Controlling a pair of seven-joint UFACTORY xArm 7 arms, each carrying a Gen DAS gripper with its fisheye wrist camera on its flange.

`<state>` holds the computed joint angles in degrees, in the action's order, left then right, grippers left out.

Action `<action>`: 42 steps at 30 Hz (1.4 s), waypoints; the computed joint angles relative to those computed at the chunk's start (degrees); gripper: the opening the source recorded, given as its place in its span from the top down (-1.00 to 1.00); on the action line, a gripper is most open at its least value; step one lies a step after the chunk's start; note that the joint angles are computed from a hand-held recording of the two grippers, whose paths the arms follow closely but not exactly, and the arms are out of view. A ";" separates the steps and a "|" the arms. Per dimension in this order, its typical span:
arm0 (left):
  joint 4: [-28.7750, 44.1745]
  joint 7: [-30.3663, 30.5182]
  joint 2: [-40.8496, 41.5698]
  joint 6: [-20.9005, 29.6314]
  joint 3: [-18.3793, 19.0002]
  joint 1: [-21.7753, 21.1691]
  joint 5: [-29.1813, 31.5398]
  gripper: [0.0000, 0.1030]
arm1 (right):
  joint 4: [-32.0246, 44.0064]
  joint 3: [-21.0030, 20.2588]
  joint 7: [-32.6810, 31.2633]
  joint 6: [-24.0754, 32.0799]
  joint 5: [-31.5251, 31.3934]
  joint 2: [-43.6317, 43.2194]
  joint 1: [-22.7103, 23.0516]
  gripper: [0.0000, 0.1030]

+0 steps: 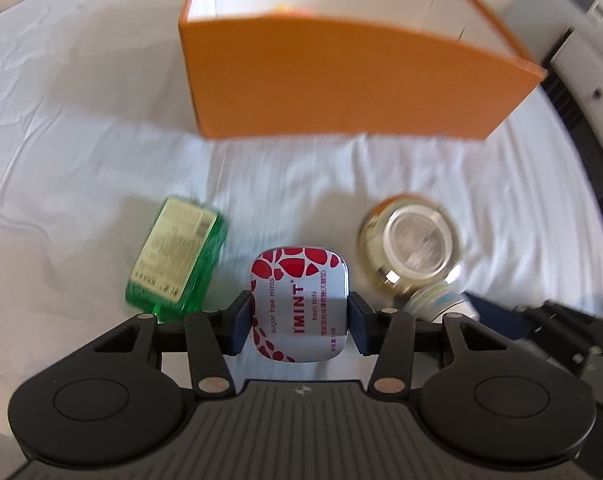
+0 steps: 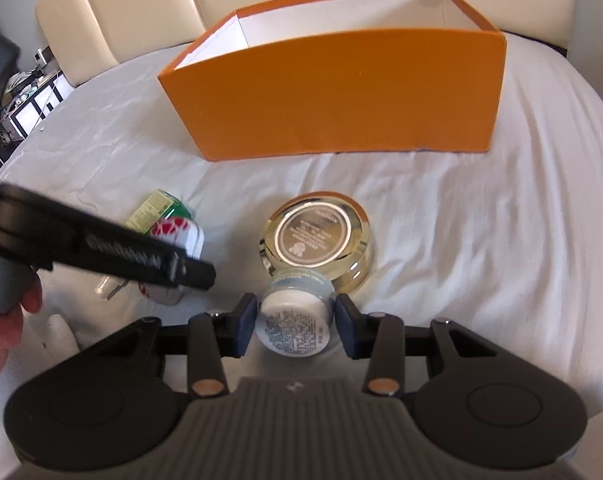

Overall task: Organize rigid objects
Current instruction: 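Carry the mint tin and blue-lidded jar over the orange box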

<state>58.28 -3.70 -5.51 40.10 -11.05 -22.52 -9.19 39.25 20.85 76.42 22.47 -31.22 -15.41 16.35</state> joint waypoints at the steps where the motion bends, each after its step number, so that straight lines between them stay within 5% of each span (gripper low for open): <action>1: -0.78 0.72 -0.87 -1.23 0.10 -0.20 -1.35 -0.09 | 0.06 0.20 0.36 0.14 -0.44 -0.18 -0.20 0.18; 13: 1.87 8.77 -0.93 -11.87 0.66 -2.32 -9.61 -0.09 | 3.63 -0.39 -1.34 4.23 -3.66 -2.91 -2.93 0.20; 22: 15.55 13.28 7.30 -14.25 0.73 -0.43 -12.82 -0.09 | 12.14 -2.49 -7.62 5.28 -9.00 -1.21 -7.56 0.20; 28: 25.38 8.68 15.06 -13.74 0.46 1.51 -9.78 -0.09 | 18.64 -4.50 -9.09 3.94 -12.83 3.73 -9.38 0.19; 34: 36.90 6.84 25.09 -6.76 -0.83 1.94 -6.94 -0.09 | 24.81 -10.08 -16.39 2.21 -5.50 11.56 -7.17 0.19; 42: 64.16 3.91 43.98 12.96 0.29 -1.30 -0.68 -0.09 | 35.60 -15.23 -35.10 9.48 9.33 22.69 -4.62 0.20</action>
